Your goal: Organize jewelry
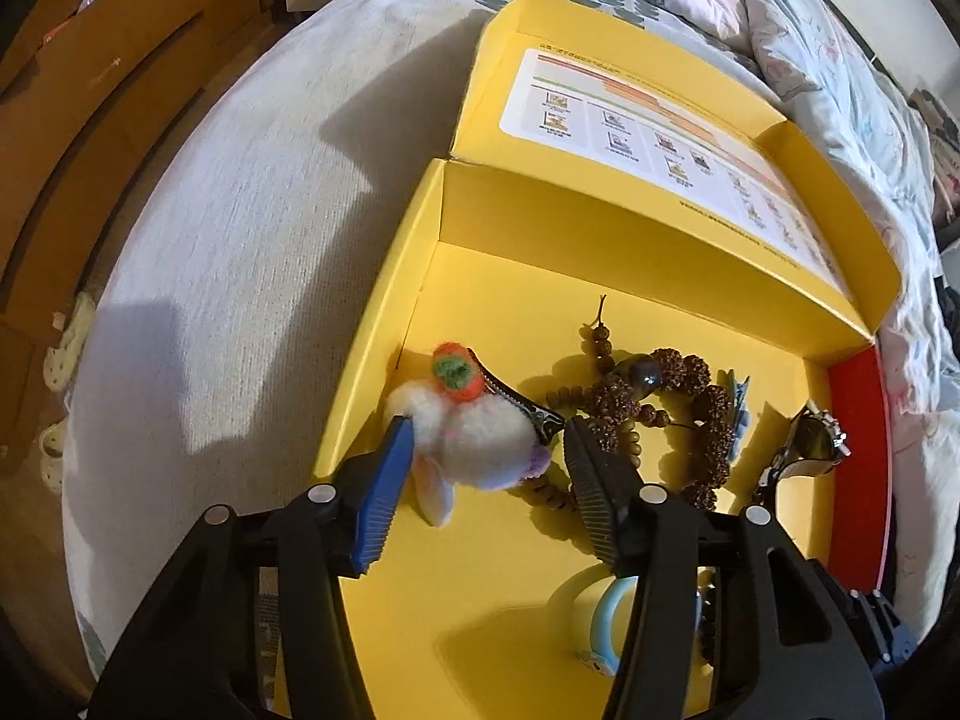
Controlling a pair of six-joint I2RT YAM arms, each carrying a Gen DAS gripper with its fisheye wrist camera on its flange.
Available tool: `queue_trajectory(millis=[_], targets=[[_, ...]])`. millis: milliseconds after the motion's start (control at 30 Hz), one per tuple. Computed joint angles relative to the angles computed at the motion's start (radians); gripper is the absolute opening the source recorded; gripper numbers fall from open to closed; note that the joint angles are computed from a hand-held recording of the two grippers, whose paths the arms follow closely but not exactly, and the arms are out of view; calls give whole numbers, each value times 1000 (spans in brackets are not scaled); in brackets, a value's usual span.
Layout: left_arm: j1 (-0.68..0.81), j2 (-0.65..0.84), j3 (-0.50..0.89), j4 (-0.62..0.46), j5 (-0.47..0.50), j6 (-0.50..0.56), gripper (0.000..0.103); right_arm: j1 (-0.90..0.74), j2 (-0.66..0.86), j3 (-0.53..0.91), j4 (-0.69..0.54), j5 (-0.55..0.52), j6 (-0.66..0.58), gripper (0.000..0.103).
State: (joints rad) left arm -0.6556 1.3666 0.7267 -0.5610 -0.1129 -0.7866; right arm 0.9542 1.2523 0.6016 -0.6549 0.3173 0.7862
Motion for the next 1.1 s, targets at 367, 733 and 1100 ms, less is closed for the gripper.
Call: queue_trajectory(millis=[367,733,1100], targets=[[-103,104,47,15,-122,-48,84,26,7,11,-16,6,28,41],[-44,59,30,-7,-96,-71,55,17,-1,10,-19,-12,9,41],[-72,62,28,-17,-140,-76,53,36,4,17,-26,-13,18,40]])
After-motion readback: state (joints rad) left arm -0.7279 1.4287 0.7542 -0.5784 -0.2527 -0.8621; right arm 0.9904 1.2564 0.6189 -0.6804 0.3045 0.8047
